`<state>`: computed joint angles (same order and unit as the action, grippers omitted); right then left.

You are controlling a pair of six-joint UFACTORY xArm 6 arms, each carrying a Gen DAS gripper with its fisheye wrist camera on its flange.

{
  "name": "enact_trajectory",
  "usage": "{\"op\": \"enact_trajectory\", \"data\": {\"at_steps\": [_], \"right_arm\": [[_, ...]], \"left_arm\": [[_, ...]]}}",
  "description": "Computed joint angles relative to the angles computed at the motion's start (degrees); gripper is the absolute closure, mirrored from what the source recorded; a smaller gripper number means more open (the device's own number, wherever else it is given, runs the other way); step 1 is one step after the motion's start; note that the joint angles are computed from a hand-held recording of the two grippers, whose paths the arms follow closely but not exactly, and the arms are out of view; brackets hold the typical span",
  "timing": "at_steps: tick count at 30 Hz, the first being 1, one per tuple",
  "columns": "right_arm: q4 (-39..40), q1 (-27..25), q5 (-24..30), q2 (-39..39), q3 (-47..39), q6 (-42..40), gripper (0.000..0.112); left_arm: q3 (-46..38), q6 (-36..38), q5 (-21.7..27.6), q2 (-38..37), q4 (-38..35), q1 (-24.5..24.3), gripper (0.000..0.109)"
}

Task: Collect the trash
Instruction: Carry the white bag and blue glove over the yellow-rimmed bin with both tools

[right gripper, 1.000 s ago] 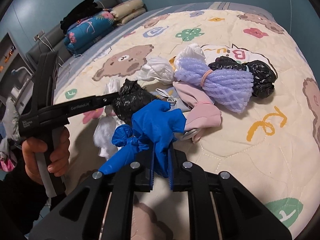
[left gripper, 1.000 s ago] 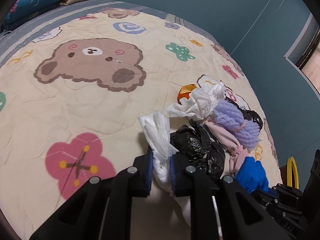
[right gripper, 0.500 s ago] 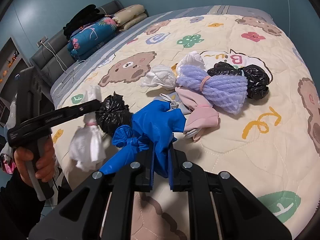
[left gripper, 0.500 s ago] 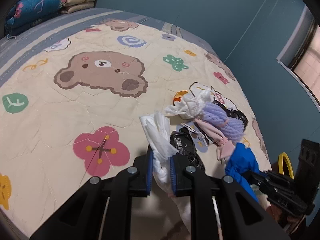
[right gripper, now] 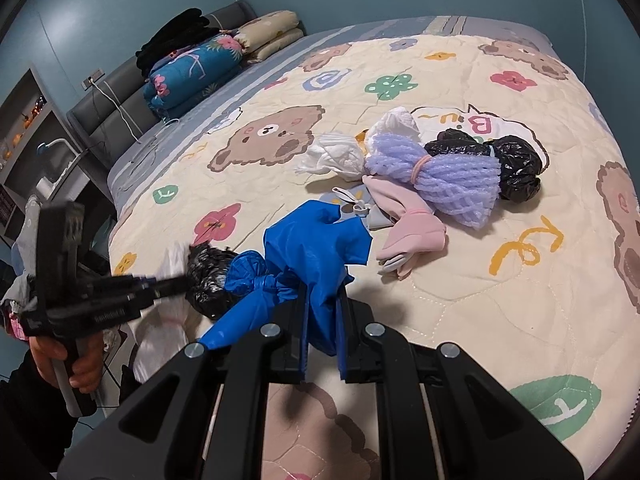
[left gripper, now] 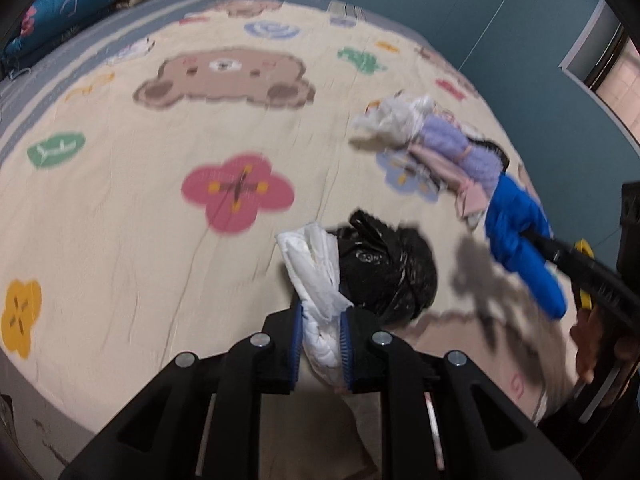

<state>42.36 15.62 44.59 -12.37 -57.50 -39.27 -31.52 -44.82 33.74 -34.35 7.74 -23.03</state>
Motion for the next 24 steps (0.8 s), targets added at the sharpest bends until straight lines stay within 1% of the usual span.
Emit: {"op": "enact_trajectory", "data": {"at_steps": [3, 6, 10, 11, 12, 15, 19, 21, 24], "right_arm": [[0.0, 0.1, 0.2, 0.0, -0.1, 0.1, 0.102], [0.0, 0.1, 0.4, 0.1, -0.1, 0.0, 0.102], [0.0, 0.1, 0.4, 0.1, 0.0, 0.1, 0.102], [0.0, 0.1, 0.3, 0.1, 0.0, 0.1, 0.102], [0.0, 0.1, 0.4, 0.1, 0.0, 0.1, 0.102], [0.4, 0.0, 0.3, 0.0, 0.0, -0.3, 0.102], [1.5, -0.1, 0.6, -0.9, 0.3, -1.3, 0.102], [2.2, -0.3, 1.1, -1.4, 0.3, -1.9, 0.102], [3.8, -1.3, 3.3, -2.0, -0.3, -2.8, 0.102]], "left_arm": [[1.1, -0.3, 1.5, -0.9, -0.5, -0.3, 0.086], [2.1, -0.6, 2.3, -1.6, -1.5, -0.5, 0.086], [2.2, -2.9, 3.6, -1.9, 1.9, -2.0, 0.086], [1.9, -3.3, 3.9, -1.8, 2.7, -2.4, 0.086], [1.9, -4.7, 4.4, -2.0, 4.6, -3.2, 0.092], [1.8, -6.9, 5.7, -2.9, 7.9, -4.7, 0.096], [2.9, -7.8, 5.4, -6.4, 7.4, -4.8, 0.097], [3.0, -8.7, 5.8, -8.1, 8.5, -5.2, 0.097], [2.4, -10.1, 6.7, -9.9, 10.3, -6.2, 0.097]]}}
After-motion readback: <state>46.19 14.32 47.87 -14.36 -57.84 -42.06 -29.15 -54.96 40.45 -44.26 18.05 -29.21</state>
